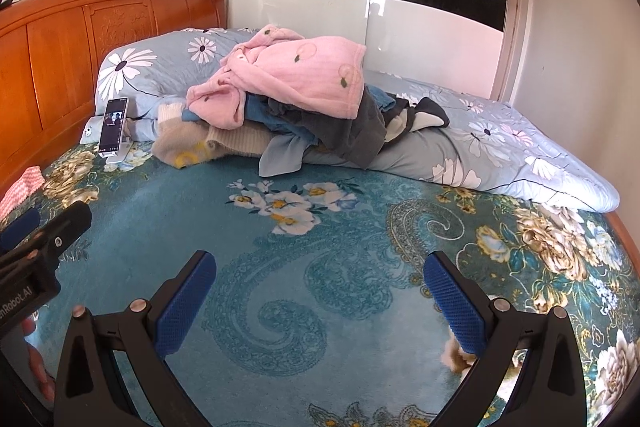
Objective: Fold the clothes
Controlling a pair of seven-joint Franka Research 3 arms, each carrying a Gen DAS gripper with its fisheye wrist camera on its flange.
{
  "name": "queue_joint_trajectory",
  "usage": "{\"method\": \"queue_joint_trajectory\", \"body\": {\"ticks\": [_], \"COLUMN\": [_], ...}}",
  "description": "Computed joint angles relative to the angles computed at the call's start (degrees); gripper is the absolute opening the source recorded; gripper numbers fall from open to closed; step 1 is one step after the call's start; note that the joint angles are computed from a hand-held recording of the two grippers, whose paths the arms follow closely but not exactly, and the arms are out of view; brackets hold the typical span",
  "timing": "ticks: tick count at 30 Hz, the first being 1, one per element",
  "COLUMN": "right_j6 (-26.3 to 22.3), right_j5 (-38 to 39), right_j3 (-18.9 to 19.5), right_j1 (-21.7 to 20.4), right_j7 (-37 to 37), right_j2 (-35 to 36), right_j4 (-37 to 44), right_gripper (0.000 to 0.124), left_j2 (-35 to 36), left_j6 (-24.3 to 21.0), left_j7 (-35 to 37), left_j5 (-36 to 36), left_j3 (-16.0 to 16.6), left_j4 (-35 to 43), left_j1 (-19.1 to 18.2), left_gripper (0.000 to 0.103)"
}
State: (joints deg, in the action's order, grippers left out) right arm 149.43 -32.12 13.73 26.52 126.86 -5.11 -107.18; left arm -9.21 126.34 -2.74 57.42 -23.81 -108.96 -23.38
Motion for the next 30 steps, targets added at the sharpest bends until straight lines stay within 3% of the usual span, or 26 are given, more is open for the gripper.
{"method": "queue_joint_trajectory", "body": {"ticks": [11,21,27,30], "right_j6": [-0.4,-1.2,-1.5,-1.3], "right_j5": [2.9,5.2,5.6,6.5], "right_j3": [-1.2,-2.6,-4.3,-5.7], "right_j1": [0.6,1.5,2.6,3.9], "right_j7": [-1.6,-3.3,-4.0,-7.3], "right_j2": [2.4,4.9,10.1,16.8], "right_j4": [1.0,3.4,11.2,21.3], "right_gripper": [0.103,0.103,0.103,0.103], "left_j2": [3.2,3.4,6.3,7.4], "left_j6": [1.2,2.4,4.7,6.2], "left_j7": [5.5,5.0,12.7,14.3], "left_j5": [-2.6,-3.4,-1.8,-1.2], "left_j3": [1.0,1.9,3.2,4.3], "left_j4": [2.2,2.1,6.7,8.7], "left_j1": [-1.0,-1.0,-0.5,0.0], "left_gripper": [0.103,0.103,0.103,0.103]}}
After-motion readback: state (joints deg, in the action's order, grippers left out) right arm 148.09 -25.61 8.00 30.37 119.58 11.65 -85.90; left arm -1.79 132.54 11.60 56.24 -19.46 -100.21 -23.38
